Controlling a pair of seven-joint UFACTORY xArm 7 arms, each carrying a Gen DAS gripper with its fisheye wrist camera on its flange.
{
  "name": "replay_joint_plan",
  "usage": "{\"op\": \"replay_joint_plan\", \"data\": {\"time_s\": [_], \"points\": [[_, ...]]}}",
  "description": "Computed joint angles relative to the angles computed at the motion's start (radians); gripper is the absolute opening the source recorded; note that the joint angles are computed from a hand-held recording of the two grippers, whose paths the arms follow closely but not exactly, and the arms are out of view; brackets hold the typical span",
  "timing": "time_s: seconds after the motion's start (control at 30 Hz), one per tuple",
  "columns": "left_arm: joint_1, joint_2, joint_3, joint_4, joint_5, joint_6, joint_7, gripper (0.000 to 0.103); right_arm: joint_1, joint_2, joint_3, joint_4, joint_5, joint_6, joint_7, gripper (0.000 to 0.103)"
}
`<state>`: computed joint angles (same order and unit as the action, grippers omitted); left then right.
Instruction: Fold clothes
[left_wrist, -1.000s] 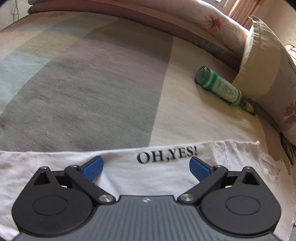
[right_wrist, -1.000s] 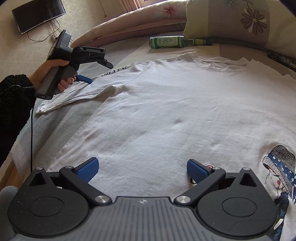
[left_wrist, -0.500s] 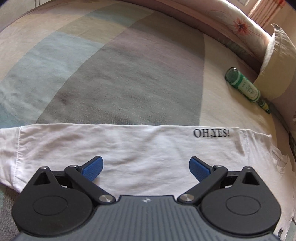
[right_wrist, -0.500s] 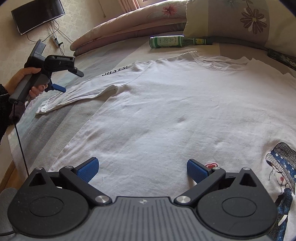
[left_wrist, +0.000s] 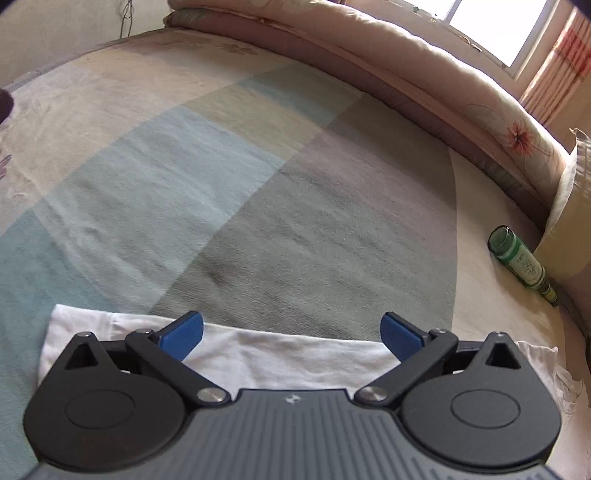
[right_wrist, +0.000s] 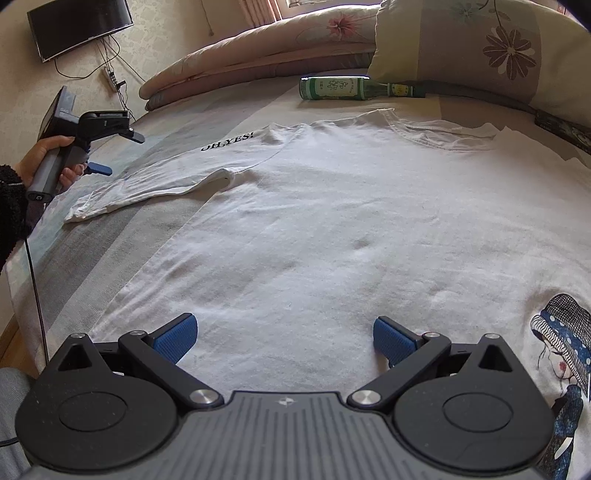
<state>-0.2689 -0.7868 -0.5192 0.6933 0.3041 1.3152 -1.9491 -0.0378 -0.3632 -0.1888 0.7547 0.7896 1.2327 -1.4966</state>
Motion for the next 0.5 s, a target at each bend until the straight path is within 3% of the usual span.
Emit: {"op": "replay_joint_plan", "data": {"time_s": [0.1,0.23,0.3,0.5], "points": [[-0.034,-0.067,0.001,-0.029,-0.058,0.046,-0.024,0.101,-0.003,0.005,-0.002,0.006,0.0,0.011,0.012,0.103],[-0.071,-0.148,0.012,-0.128,-0.137,0.03,-0.068,0.101,-0.002,-0.001,0.001,-0.005,0.006,-0.002,-0.001,0.103],[-0.059,-0.161,-0.021,-0.146,-0.102,0.031,-0.078,0.102,0.0,-0.007,0.002,-0.014,0.011,-0.014,-0.012,0.103],[-0.027,-0.151,-0.014,-0.139,-0.048,0.039,-0.045,0.102,0.01,-0.023,0.002,-0.033,0.013,-0.043,-0.039,0.103]]}}
